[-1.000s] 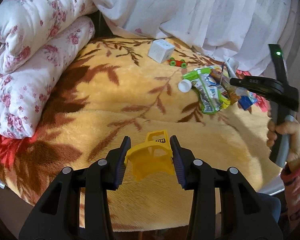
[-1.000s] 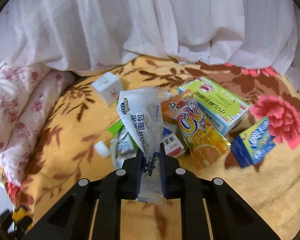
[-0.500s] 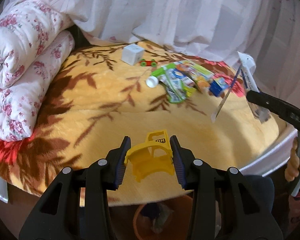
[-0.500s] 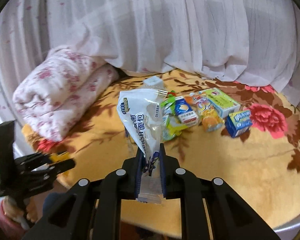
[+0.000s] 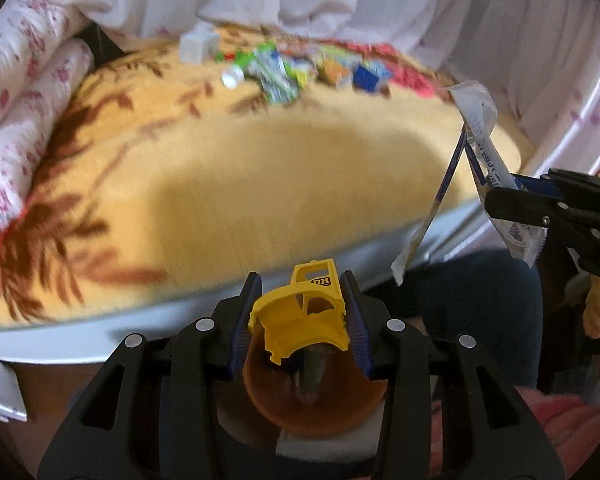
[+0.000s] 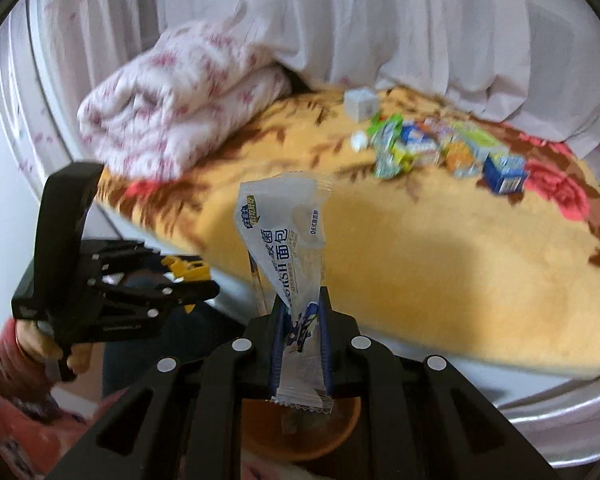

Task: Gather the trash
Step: 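Lower both held items into the orange bin and open both tools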

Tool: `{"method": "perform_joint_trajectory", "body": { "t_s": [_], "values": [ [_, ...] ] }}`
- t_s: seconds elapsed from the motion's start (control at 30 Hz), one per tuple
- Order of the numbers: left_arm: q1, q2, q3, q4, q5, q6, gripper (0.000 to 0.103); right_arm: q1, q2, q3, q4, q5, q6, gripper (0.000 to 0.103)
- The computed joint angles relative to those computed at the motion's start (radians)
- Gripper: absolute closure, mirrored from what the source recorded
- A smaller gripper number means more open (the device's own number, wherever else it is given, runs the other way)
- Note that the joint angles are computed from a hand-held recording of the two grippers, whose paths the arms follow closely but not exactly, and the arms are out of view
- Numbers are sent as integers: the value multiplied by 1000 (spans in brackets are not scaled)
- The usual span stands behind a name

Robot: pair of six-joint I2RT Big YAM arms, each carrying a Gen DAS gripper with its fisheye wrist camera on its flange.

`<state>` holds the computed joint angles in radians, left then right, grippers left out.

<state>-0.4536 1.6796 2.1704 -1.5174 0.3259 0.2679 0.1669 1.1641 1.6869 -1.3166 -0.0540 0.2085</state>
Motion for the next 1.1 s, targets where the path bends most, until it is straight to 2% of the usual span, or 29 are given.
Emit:
{"method": "perform_joint_trajectory", "body": {
  "t_s": [0.2,0.43,0.7,0.87,0.93,0.97,1.0,1.03,1.1],
  "values": [
    [-13,-14,-139,-40,-26,36,63,42,-5,-119,-36,-25,0,88],
    [-28,20,-226,-86,-88,38,63,30,35,-225,-64,-90,29,88],
    [-29,62,-252,-133,-103,20,63,10,64,-300,-80,-152,49,87],
    [-36,80,-253,-147,-112,5,63,15,88,-293,-82,-154,64,85],
    [-32,83,-256,-153,-110,4,63,16,89,-294,-81,-157,68,81],
    [-31,82,-260,-151,-111,4,62,16,88,-295,-79,-154,72,76],
    [-32,84,-259,-152,-115,0,57,13,92,-291,-78,-152,75,65],
    [-32,84,-260,-150,-119,-3,42,12,91,-290,-77,-151,80,60],
    [-30,80,-263,-135,-134,-15,25,9,89,-285,-76,-149,82,47]
  ]
}}
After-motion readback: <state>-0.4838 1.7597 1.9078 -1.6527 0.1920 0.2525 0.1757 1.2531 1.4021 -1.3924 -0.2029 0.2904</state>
